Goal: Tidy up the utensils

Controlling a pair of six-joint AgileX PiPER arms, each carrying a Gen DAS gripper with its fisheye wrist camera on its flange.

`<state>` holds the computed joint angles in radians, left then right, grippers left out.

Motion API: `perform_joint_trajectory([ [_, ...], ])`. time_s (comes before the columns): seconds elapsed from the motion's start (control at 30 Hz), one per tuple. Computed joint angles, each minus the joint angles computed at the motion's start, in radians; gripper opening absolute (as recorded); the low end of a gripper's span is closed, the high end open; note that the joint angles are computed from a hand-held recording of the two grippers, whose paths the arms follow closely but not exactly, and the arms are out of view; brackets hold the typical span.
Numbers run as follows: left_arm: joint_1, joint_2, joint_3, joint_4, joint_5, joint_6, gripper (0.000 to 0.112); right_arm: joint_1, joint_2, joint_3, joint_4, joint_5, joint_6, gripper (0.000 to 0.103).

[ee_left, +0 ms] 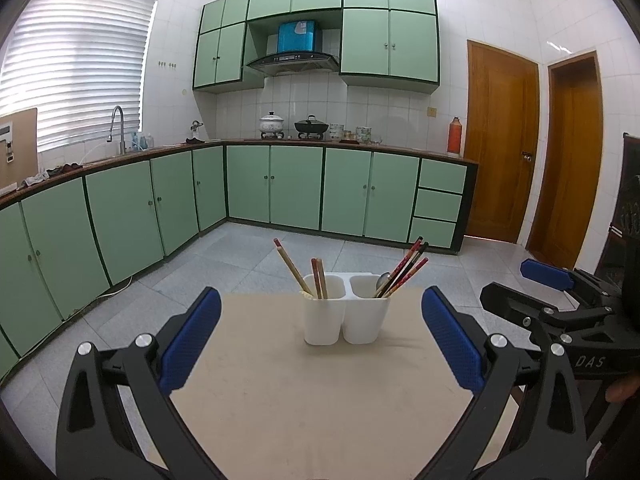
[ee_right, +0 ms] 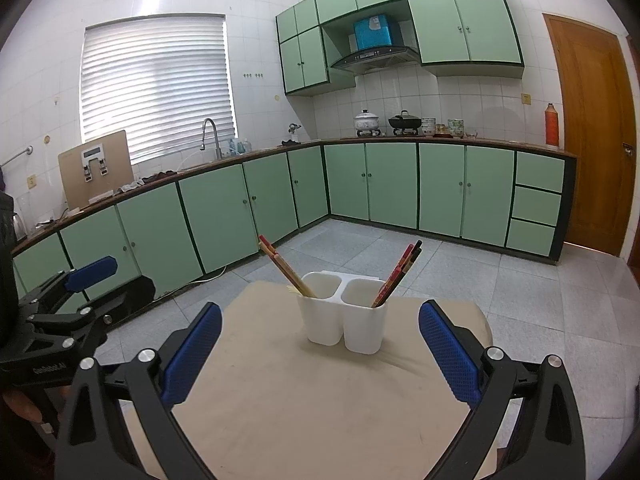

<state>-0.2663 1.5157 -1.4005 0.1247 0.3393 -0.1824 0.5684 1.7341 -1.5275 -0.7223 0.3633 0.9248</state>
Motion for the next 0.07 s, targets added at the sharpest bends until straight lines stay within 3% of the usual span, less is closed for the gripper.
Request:
perform_joint_trajectory([
  [0.07,0.003,0.002,-0.002,-0.005,0.003,0.006,0.097,-0.002,0.001,0.000,0.006,-0.001,-0.006,0.097],
])
